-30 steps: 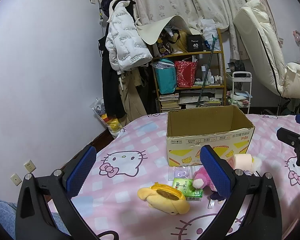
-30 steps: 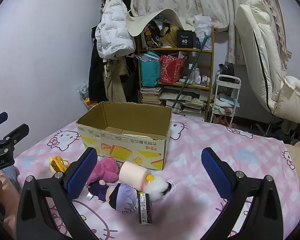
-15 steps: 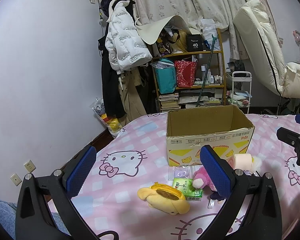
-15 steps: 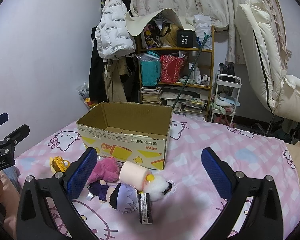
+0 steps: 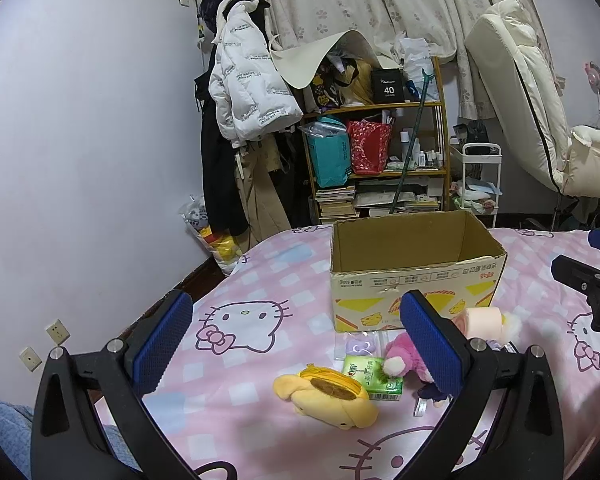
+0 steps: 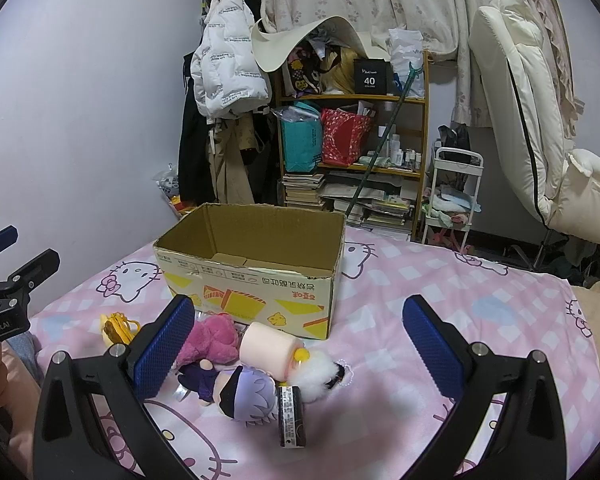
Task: Organize soft objects
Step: 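Lower the right tool onto the black box while the left tool reaches the yellow pouch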
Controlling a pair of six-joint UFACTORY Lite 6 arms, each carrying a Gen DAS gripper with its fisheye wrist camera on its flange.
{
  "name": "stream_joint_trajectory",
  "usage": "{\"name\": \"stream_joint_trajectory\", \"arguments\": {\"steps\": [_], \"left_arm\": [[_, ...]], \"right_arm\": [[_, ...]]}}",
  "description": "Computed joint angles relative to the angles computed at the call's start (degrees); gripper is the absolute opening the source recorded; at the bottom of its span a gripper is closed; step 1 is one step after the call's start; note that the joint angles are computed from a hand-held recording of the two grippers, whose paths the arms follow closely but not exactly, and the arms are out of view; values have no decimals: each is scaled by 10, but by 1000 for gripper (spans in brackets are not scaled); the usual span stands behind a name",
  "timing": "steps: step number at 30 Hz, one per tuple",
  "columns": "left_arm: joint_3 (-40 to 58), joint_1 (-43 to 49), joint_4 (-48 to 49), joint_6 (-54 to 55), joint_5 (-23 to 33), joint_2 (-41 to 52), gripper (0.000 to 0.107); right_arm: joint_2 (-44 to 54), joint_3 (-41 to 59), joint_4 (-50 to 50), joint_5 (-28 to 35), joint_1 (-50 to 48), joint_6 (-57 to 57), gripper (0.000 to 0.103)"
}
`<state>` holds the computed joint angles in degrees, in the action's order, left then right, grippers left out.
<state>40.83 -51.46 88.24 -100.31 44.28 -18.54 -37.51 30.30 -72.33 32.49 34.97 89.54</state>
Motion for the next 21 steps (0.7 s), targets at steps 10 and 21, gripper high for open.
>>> {"name": "stream_joint_trajectory", "arguments": {"steps": [10,21], "left_arm": [[20,30,-27,40,-47,18,102],[84,106,-132,152,-133,92,102]], "right_arm": [[17,-1,-17,-6,1,26,103],[111,30,21,-69,-40,25,103]]}}
